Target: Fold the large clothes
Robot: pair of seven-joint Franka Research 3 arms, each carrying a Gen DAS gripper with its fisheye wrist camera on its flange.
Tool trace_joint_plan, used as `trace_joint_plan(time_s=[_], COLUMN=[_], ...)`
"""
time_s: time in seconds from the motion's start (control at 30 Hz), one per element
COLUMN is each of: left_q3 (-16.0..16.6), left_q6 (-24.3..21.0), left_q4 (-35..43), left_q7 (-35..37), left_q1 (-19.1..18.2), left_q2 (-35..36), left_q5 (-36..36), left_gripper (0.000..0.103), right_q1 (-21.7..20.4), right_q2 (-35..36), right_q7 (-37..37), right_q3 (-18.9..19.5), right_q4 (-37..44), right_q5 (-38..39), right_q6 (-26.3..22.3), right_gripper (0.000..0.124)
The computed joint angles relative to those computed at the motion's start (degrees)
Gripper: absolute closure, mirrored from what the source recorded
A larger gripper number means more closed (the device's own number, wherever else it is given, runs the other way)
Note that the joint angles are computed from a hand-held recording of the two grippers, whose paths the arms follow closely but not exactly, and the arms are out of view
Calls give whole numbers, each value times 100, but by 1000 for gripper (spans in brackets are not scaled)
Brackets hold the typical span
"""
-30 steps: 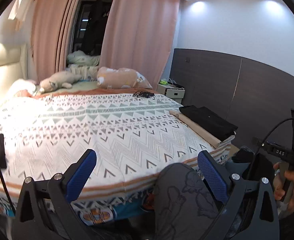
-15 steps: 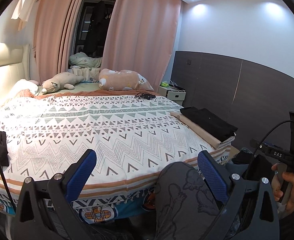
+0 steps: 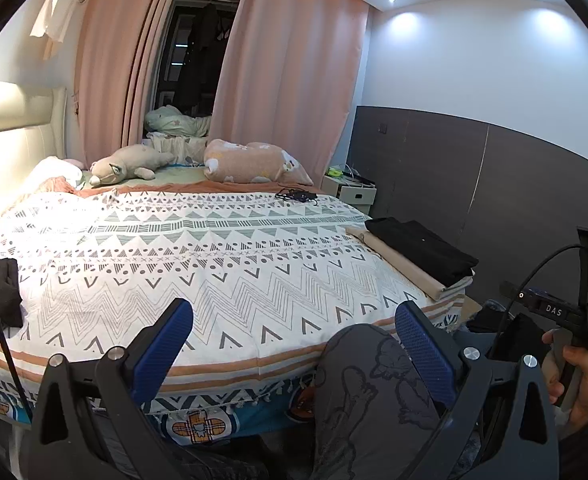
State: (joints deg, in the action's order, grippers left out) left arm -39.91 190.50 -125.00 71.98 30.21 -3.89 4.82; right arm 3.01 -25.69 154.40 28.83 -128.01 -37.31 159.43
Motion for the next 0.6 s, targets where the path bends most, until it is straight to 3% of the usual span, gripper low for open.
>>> trace_joint_plan(time_s=[0.1,0.23,0.6], left_q3=[-547,-875,-948], left_q6=[58,82,76], left_q4=[-49,-66,-96], left_q7=[108,184,60], left_q1=[538,856,959], left_q2=[-97,-165,-233], left_q5=[-175,-275,-154], left_gripper=[0,0,0], right_q1=[-29,-83,-193], right_q2=[-33,-82,-90], right_q7=[46,92,79], right_q3=[2,31,120], right_q4=[-32,-99,-135], right_q5=[-27,-42,24], right_q6=[53,129,213], right_gripper=[36,36,36])
